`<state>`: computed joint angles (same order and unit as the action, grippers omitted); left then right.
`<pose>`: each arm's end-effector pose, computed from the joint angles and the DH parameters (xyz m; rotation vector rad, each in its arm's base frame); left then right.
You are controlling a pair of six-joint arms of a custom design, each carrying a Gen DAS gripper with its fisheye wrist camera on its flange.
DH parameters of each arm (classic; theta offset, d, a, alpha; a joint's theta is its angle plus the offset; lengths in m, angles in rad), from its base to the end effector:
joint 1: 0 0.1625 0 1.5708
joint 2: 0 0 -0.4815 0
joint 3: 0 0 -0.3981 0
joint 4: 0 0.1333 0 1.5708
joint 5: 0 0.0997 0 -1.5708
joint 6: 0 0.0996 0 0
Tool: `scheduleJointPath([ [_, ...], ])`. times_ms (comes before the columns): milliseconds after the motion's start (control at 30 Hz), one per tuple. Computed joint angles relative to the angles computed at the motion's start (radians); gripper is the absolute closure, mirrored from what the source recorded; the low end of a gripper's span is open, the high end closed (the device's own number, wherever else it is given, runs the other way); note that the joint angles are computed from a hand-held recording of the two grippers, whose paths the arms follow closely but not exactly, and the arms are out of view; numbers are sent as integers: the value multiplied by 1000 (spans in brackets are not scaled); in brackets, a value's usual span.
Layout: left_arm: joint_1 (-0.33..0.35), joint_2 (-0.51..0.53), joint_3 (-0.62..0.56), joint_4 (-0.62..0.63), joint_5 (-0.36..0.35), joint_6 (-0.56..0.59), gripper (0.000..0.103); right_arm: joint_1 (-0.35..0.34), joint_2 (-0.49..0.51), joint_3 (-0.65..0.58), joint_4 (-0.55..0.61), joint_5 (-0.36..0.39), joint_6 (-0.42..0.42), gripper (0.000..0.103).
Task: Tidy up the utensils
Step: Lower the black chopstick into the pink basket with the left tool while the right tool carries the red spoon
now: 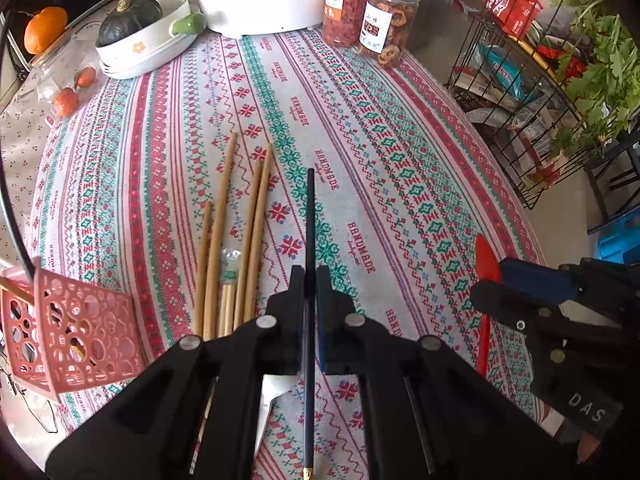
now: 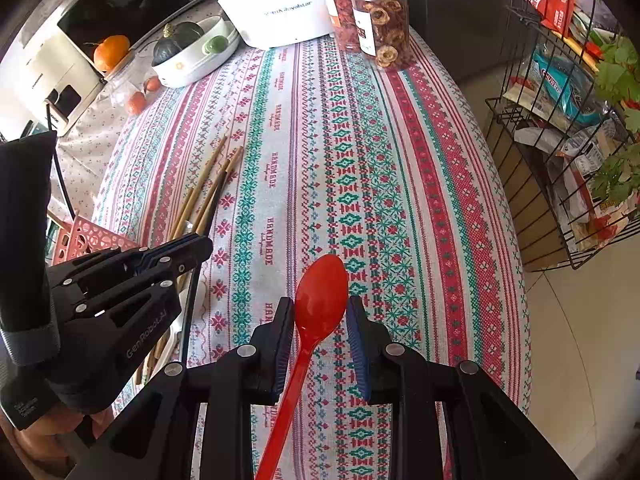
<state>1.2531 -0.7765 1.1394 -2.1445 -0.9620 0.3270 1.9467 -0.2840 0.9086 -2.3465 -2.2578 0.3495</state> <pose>-0.0786 -0.8481 0.2996 0.7190 2.4170 -0.2629 0.3939 -0.8070 0.0035 -0.0348 -2.5070 0.4954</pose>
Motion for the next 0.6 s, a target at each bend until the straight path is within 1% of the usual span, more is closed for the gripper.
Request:
scheduleJointPath([
  [233, 1, -120, 118, -134, -37, 88, 97, 43, 16, -14, -86, -18, -83, 76],
  [467, 5, -226, 200, -233, -104, 142, 97, 89, 41, -40, -170, -20, -166, 76],
  [600, 20, -269, 231, -287, -148, 157, 97, 112, 69, -79, -197, -23, -209, 76],
])
